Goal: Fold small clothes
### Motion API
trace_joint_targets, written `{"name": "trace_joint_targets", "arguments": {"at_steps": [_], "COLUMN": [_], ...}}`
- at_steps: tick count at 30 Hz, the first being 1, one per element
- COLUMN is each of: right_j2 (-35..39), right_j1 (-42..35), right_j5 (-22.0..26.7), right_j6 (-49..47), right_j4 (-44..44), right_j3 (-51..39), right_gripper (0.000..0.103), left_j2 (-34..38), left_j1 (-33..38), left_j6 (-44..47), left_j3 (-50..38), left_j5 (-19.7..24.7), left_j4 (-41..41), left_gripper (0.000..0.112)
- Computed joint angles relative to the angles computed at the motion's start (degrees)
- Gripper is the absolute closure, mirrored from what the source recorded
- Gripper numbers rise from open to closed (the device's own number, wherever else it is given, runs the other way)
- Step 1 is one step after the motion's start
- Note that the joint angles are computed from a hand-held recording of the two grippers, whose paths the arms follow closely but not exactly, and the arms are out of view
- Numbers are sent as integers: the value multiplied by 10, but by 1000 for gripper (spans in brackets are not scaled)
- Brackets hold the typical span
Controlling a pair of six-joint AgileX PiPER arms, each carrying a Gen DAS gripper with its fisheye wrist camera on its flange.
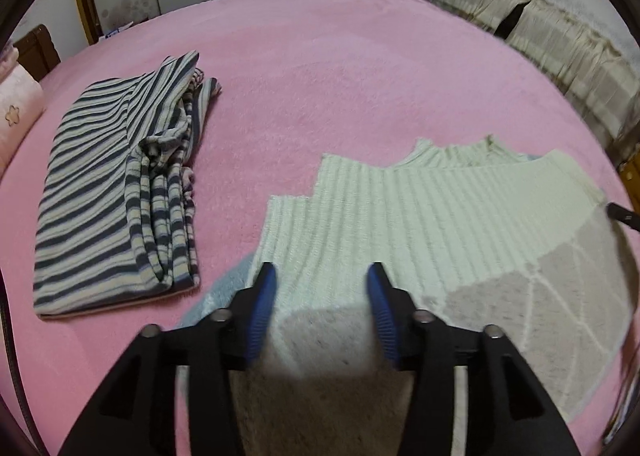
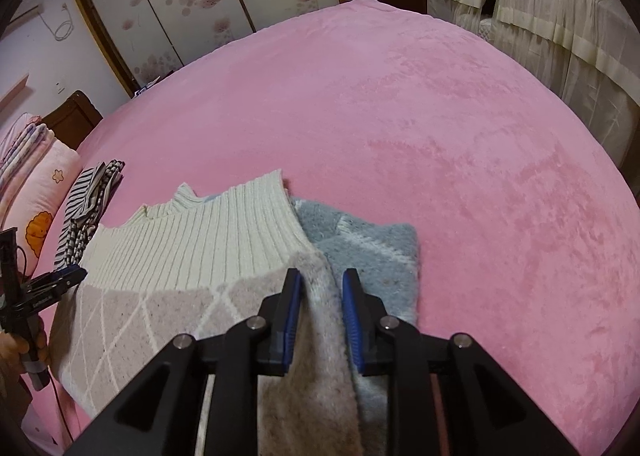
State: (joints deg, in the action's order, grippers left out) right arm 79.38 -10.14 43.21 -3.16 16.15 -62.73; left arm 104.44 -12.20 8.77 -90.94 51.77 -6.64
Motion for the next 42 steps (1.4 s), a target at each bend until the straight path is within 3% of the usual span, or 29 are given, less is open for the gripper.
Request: {"name": "trace_joint_targets", "arguments": {"at_steps": [5, 7, 10, 17, 22, 31, 35, 42], "right_j2": [-1, 3, 5, 12, 24, 12, 12, 8], "right_j1": [9, 4, 3, 23, 37, 99, 95, 111], "right_j5": [-5, -7, -9, -11, -3, -56, -65, -36], "right_j6": [10, 8, 9, 40, 57, 171, 175, 204], "right_j4": [-20, -14, -9, -48, -69, -214, -206, -230], "right_j3": [7, 10, 12, 8, -4, 36, 43, 29], "right_gripper": [82, 82, 82, 81, 74, 78, 77, 75], "left_j2": [49, 57, 43, -30, -75, -58, -55, -62], "left_j1": [24, 29, 0, -83, -84, -77, -70, -73], "left_j6": [12, 25, 9, -152, -198, -313, -335, -316], "left_j3": [-62, -73, -60, 37, 92, 152, 174, 175], "left_j5": [61, 81, 66, -30, -73, -121, -150, -151], "left_j4": [-49, -65, -14, 183, 239, 344, 343, 335], "left_gripper": [62, 90, 106, 107, 107, 107, 104, 99]}}
